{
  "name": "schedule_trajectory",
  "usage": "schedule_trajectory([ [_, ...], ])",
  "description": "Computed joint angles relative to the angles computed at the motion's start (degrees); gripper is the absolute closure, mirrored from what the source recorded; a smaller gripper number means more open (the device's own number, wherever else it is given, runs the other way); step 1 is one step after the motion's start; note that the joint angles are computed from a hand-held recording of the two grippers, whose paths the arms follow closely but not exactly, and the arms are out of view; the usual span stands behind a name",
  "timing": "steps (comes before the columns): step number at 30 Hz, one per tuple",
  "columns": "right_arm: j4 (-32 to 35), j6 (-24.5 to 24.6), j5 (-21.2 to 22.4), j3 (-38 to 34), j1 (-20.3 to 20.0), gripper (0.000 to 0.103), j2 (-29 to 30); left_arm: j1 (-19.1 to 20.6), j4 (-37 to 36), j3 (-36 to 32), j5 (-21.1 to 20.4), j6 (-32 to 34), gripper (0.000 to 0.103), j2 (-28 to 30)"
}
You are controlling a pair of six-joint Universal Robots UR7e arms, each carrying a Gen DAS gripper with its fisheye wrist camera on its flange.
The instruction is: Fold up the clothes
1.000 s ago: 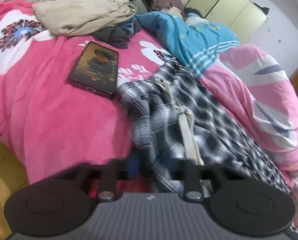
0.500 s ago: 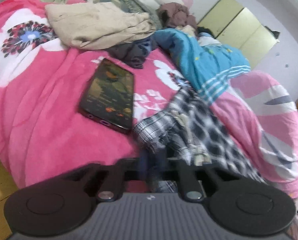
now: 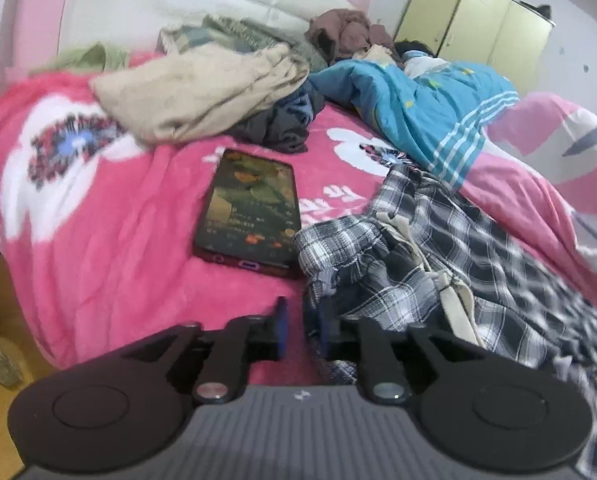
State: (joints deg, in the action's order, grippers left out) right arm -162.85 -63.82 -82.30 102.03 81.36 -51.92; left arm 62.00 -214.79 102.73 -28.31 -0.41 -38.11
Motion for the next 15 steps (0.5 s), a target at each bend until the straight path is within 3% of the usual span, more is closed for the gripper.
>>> schedule_trajectory([
  [3, -1.1, -0.1, -0.1, 0.7, 0.2, 0.083, -0.5, -2.5, -8.9, -1.4, 4.8, 10.2, 0.073, 2.5],
  [6, -1.5, -0.1, 0.9, 2.0, -0.2, 0.082, -2.4, -4.6, -15.7, -1.8, 4.8, 16.6, 0.072, 3.7],
  [10, -1.7, 1.7, 2.3, 2.3, -1.8, 0.082, -5.9, -6.4, -10.2, 1.0, -4.7, 13.4, 0.072, 3.1],
  [15, -10.7, 4.8, -5.4, -1.9, -3.1, 0.082, -5.2, -6.6, 3.4, 0.9, -14.9, 9.3, 0.072, 4.0],
])
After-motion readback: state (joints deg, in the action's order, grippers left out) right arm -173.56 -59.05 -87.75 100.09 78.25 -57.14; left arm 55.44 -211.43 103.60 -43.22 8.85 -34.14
